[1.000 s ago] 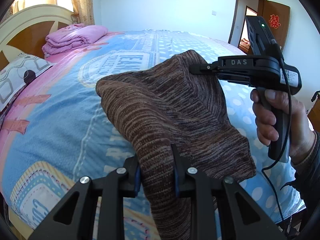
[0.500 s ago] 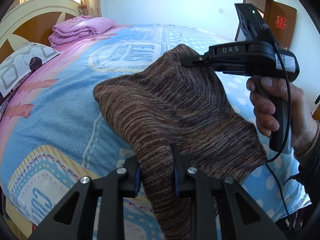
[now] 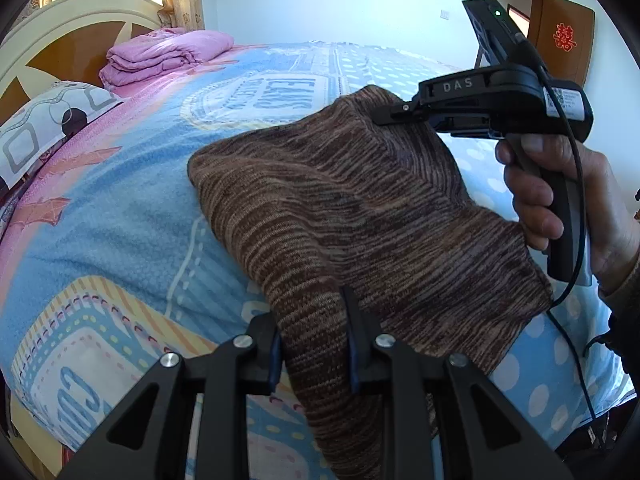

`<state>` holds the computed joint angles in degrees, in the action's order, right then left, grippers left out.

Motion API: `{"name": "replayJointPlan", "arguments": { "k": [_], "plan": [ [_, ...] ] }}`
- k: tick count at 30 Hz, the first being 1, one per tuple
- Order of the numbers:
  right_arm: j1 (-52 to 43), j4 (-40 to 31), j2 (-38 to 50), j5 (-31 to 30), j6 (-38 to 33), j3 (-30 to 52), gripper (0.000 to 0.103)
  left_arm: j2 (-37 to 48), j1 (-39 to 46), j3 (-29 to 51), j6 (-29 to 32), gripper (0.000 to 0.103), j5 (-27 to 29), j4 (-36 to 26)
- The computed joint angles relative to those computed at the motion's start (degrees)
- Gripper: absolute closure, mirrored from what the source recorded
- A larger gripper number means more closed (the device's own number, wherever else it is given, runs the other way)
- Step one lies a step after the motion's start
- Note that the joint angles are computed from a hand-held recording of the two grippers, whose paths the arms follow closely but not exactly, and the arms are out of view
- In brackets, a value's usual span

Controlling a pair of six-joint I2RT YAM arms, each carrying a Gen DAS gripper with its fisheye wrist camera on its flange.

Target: Fold small clothes

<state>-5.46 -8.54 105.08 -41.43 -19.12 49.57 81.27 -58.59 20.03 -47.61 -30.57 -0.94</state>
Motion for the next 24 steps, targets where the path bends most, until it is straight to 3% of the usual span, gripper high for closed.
{"name": "replayJointPlan", "arguments": {
  "k": [6,17,20,24],
  "plan": [
    [1.5,2.0,2.3,2.8,0.7,0.8,0.086,1.3,0.3,0.1,0.1,0.076,-0.1,1.0],
    [1.3,2.6,5.8,5.3,0.6,1.7,0.086,3.7,0.1,0.5,-0.7,0.059,-1.6,1.9],
    [1.0,0.7,6.2,5.3,0.0,2.9,0.084,5.1,-1.2,1.9,-2.3,0.049,-4.1,-0.5],
    [-2.1,-2.1,2.5,2.7,-3.1,0.7,0.079,1.3,-2.7,2.8,-4.3,0.049,-6.5,-6.5]
  ]
}}
